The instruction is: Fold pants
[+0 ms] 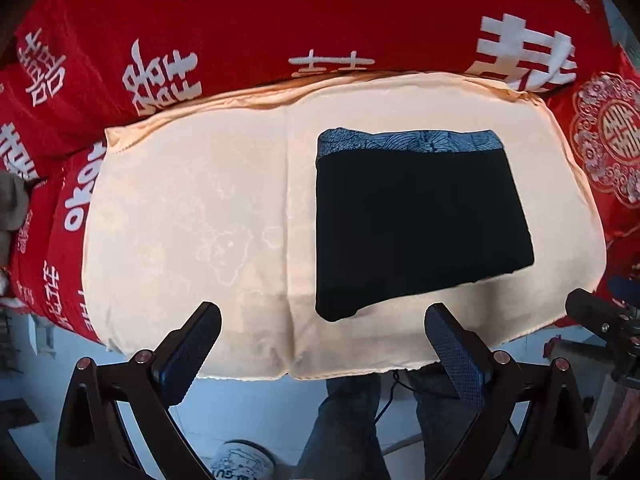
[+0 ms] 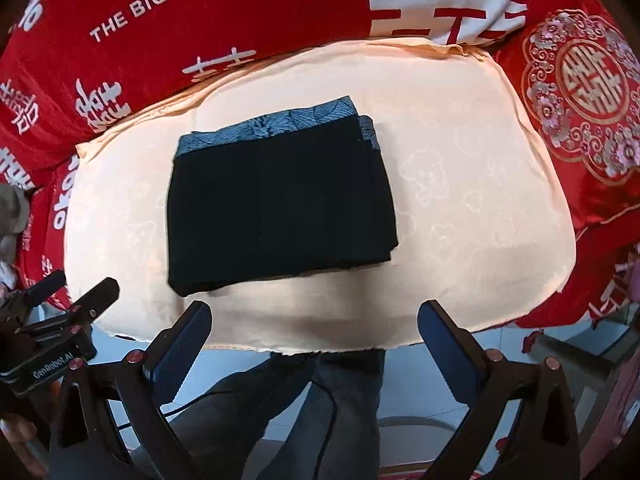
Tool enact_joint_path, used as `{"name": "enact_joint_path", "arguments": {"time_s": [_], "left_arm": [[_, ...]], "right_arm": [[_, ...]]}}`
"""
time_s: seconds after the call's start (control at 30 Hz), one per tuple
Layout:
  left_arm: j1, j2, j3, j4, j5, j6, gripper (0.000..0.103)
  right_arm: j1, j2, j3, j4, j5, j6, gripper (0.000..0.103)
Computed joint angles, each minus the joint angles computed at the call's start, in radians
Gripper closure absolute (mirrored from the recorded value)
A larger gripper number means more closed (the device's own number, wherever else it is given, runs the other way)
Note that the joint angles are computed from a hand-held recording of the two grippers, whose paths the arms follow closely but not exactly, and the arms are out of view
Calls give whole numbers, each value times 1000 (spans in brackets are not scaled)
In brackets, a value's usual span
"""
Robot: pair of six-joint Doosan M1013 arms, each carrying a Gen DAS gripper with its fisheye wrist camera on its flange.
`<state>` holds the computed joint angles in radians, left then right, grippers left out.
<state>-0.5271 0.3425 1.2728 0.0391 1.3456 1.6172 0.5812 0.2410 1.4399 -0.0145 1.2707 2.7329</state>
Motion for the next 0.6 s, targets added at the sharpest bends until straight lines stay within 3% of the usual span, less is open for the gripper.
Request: {"name": "enact_joint_path", "arguments": {"time_s": [0.23, 0.6], "left_arm": [[15, -24, -1, -14, -13, 27, 1], [2, -39, -13, -12, 0, -29, 1]], "right_arm": [[31, 18, -65, -44, 83, 30, 0], [31, 29, -108, -64, 129, -5, 0]]}}
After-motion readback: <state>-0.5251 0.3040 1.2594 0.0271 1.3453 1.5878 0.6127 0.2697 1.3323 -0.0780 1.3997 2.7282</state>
